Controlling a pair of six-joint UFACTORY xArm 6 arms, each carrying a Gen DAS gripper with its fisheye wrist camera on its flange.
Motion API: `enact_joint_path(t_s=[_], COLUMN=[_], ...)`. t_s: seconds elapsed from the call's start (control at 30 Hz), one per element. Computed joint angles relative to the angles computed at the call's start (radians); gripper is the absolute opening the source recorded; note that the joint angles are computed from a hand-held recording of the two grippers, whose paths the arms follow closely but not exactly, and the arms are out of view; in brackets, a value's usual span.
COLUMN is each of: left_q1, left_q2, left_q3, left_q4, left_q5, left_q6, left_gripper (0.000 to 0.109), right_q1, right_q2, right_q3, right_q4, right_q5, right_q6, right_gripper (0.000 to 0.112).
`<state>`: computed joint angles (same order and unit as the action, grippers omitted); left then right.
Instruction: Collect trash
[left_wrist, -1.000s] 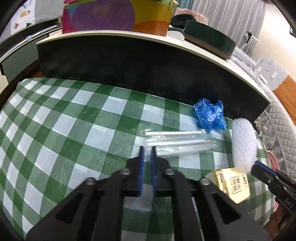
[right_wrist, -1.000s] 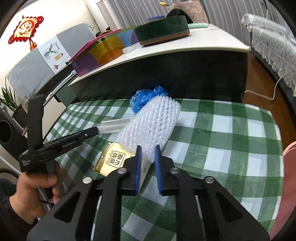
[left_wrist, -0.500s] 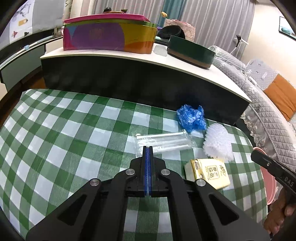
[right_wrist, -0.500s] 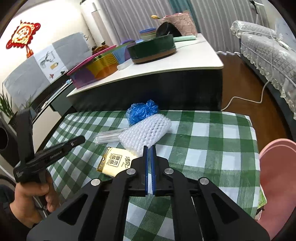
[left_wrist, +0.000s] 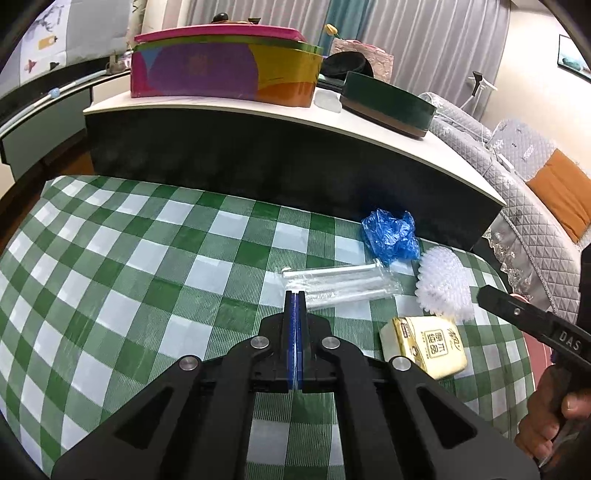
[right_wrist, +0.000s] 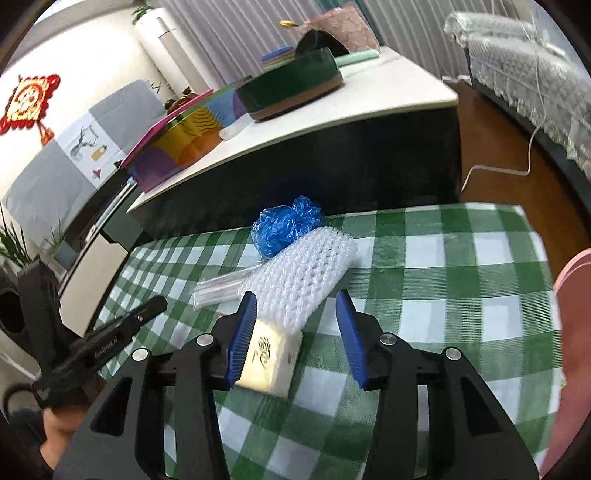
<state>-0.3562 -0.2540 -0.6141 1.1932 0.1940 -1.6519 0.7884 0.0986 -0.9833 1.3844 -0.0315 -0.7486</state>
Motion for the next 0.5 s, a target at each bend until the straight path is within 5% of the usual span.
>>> enact_joint_path(t_s=[0.1, 0.17, 0.23, 0.33, 0.5], left_q1=[0.015, 0.022, 0.028, 0.028, 0.008], left_q2=[0.033, 0.053, 0.081, 0.117, 0.174], left_q3=[-0.025, -0.043, -0.066, -0.088, -0.107], left_q4=[0.015, 0.023, 0.050, 0.010, -0.164], left_q5=[-0.016, -0.020, -0.030, -0.040, -0.036], left_q6=[-0.017, -0.036, -0.078, -0.050, 0.097], left_gripper=[0.005, 0.030, 0.043, 0.047, 0.047], right_q1=[-0.015, -0.024, -0.032, -0.031, -0.020], right_q2=[0.033, 0.048, 0.056, 0.056, 0.031], right_q3=[-0.030, -0.049, -0.056, -0.054, -0.034], right_q4=[-0.001, 0.033, 0.015, -0.015, -0.028], right_q5=[0.043, 0.072, 0.099, 0.099, 0.056], right_q6=[0.021, 0.000, 0.019, 0.025, 0.001], right_gripper=[0.046, 0.035, 0.019, 0.007, 0.005])
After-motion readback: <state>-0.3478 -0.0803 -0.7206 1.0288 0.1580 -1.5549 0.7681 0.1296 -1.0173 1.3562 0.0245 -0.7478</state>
